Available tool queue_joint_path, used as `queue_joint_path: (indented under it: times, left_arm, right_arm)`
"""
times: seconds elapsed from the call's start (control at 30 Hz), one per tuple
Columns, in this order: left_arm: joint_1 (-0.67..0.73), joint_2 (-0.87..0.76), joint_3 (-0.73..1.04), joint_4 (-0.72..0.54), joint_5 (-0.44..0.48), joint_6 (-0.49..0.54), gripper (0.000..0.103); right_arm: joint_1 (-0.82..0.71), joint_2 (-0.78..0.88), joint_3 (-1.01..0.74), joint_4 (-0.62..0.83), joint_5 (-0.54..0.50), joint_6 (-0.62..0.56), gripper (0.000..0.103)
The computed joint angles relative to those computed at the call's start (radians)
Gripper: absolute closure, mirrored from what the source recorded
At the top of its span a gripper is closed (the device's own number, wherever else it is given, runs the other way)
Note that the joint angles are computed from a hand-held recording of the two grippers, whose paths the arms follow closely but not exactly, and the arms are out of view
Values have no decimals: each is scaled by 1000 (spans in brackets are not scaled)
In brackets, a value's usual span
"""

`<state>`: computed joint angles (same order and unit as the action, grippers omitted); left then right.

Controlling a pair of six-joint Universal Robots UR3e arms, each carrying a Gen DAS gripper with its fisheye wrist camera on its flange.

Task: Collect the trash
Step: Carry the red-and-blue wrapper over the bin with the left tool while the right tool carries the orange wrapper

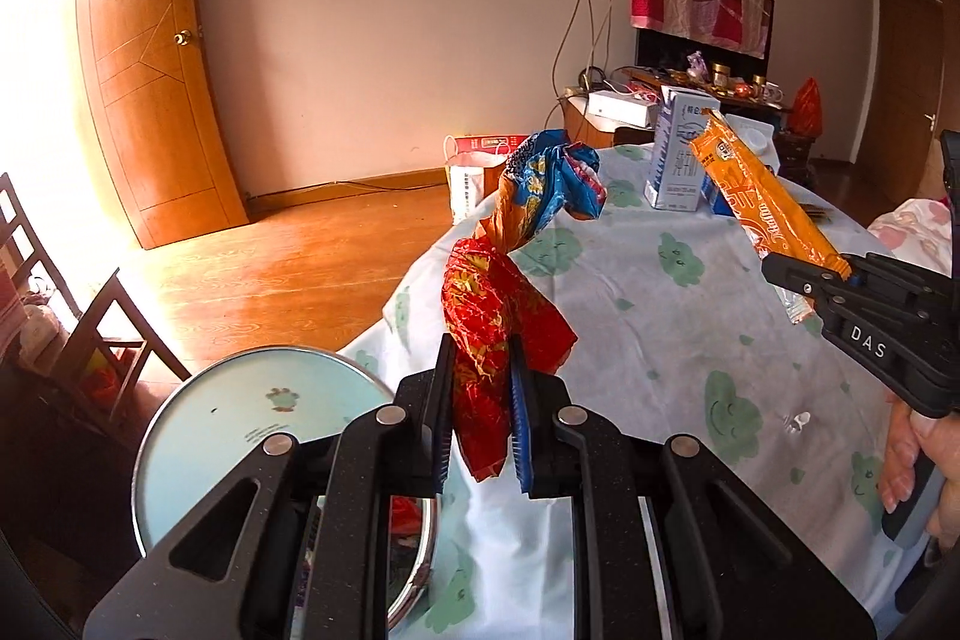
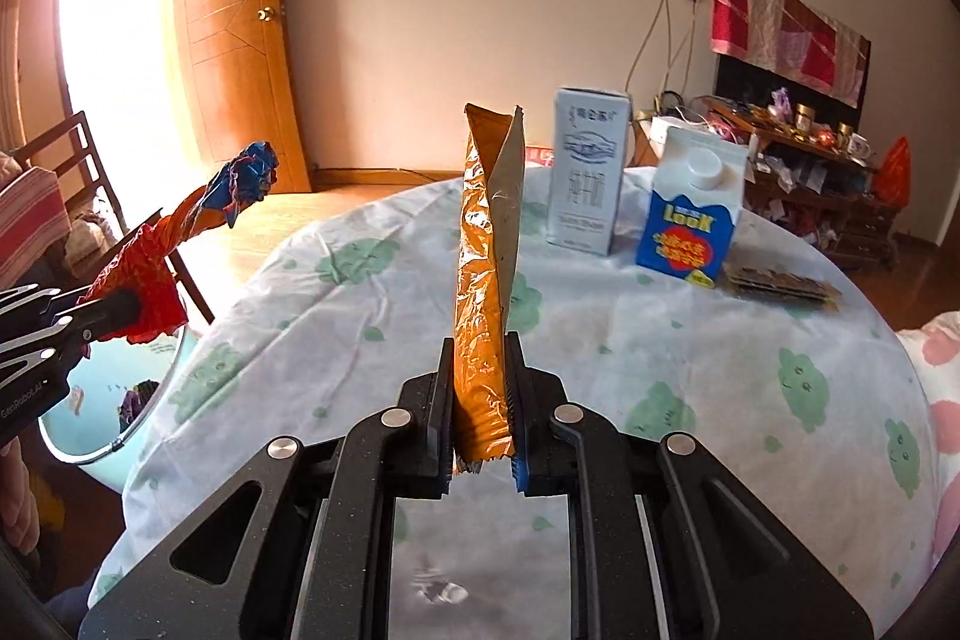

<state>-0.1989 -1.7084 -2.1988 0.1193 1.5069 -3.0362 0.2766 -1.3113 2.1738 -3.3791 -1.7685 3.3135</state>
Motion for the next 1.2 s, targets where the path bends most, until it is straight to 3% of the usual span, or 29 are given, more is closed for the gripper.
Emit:
queue_joint_path:
  times: [0.53,1.2]
  left_arm:
    - [231,160,-240,94,-47,35,87]
    - [353,289,-355,87,-53,70,87]
  right_arm:
    - [145,250,-332,-37,-3,-82,88]
    - [173,301,-429,30,120,-195,88]
